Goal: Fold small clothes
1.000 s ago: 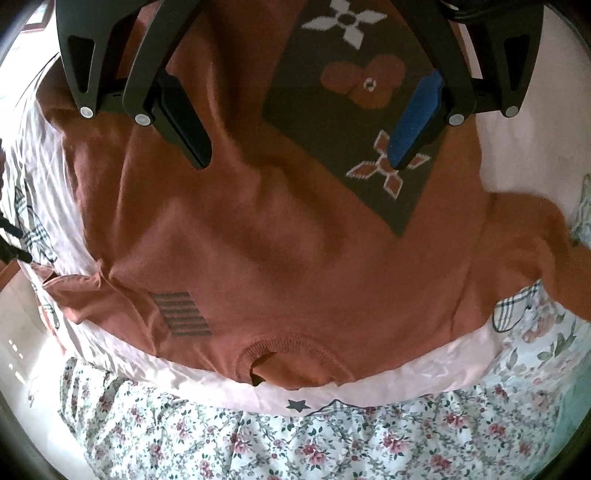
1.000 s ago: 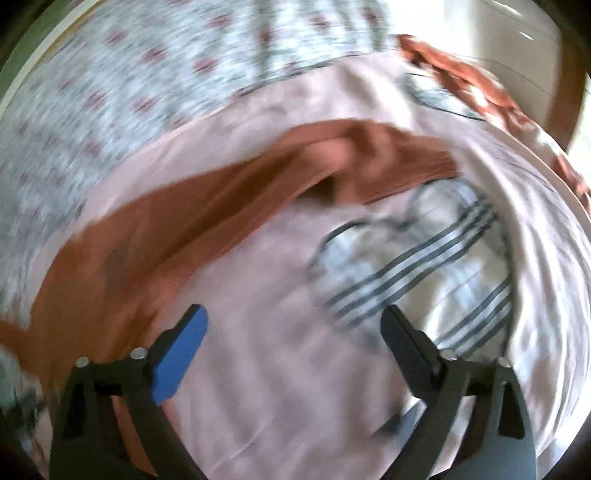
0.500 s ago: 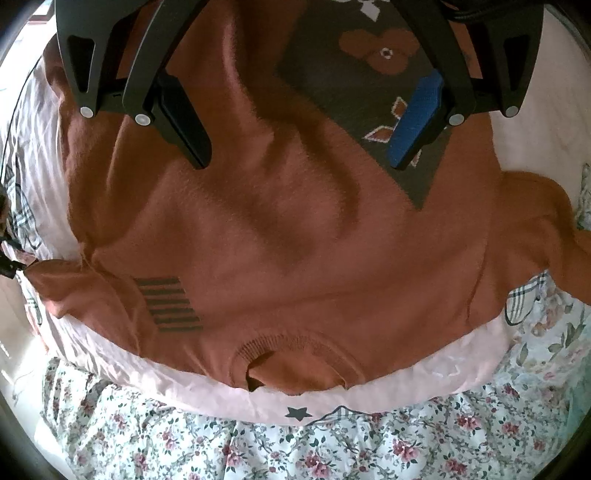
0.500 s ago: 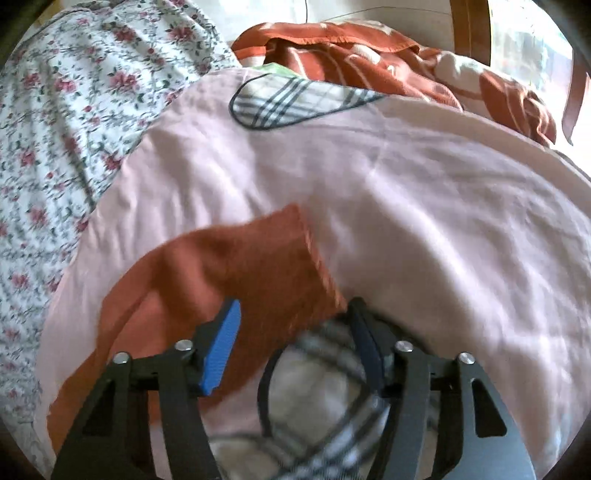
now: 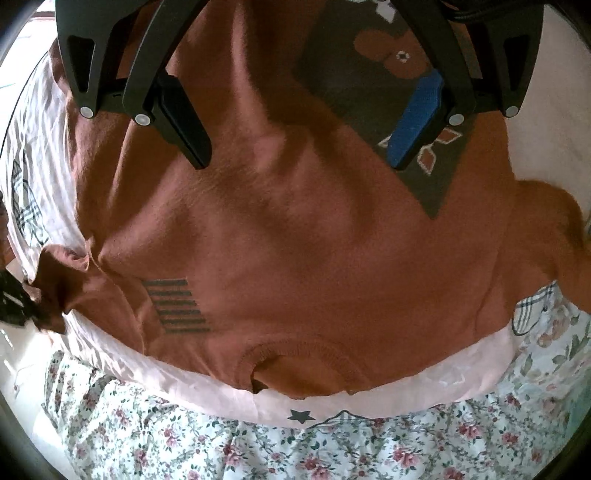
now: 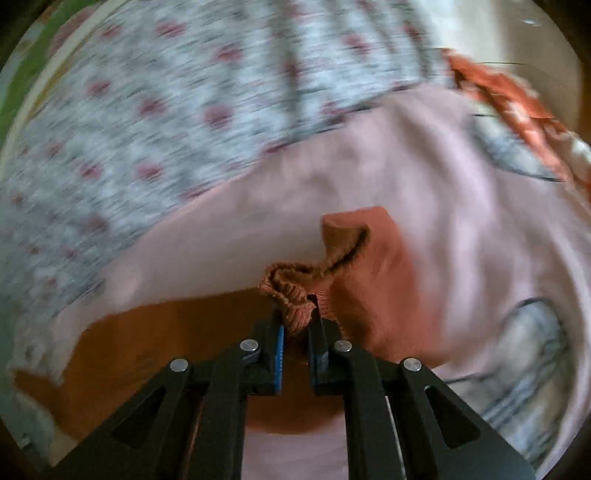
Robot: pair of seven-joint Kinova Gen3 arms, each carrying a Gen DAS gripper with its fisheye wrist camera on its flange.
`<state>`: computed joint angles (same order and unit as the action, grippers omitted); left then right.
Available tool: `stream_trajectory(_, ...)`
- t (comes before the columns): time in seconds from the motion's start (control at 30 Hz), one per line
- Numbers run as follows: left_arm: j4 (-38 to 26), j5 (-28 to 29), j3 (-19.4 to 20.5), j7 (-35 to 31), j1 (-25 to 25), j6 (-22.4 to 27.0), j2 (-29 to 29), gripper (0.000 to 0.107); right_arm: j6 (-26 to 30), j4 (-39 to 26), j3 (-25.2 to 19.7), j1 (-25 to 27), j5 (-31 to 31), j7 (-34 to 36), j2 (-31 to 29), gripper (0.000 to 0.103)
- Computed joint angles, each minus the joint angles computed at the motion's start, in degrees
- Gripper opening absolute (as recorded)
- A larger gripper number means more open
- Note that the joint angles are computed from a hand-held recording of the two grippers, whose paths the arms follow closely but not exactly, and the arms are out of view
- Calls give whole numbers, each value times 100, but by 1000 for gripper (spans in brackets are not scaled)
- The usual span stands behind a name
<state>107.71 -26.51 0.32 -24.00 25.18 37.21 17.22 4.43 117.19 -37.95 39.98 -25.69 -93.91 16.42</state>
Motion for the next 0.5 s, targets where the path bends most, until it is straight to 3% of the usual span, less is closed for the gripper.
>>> stream_trajectory(0.1, 261, 2, -52, 144, -30, -127, -178, 97, -16, -359, -787, -148, -485, 428, 465, 10)
stream_trajectory(0.2, 568, -107, -91, 414, -52, -238, -396, 97, -23, -811, -1362, -587, -200, 368, 1096, 10)
stream_trajectory(0.3, 829, -201, -50, 645, -138, -300, -593, 97, 106, -1367, -1485, -1283, 439, 3, 1680, 10)
stream_trajectory(0.37, 1031, -255, -4, 766, -231, -384, -749, 97, 296, -1831, -1493, -1774, 506, 78, 2132, 10)
stream_trajectory(0.5, 1344, -312, 95, 918, -469, -555, -990, 97, 792, -2662, -1244, -2707, 1155, -407, 2691, 11)
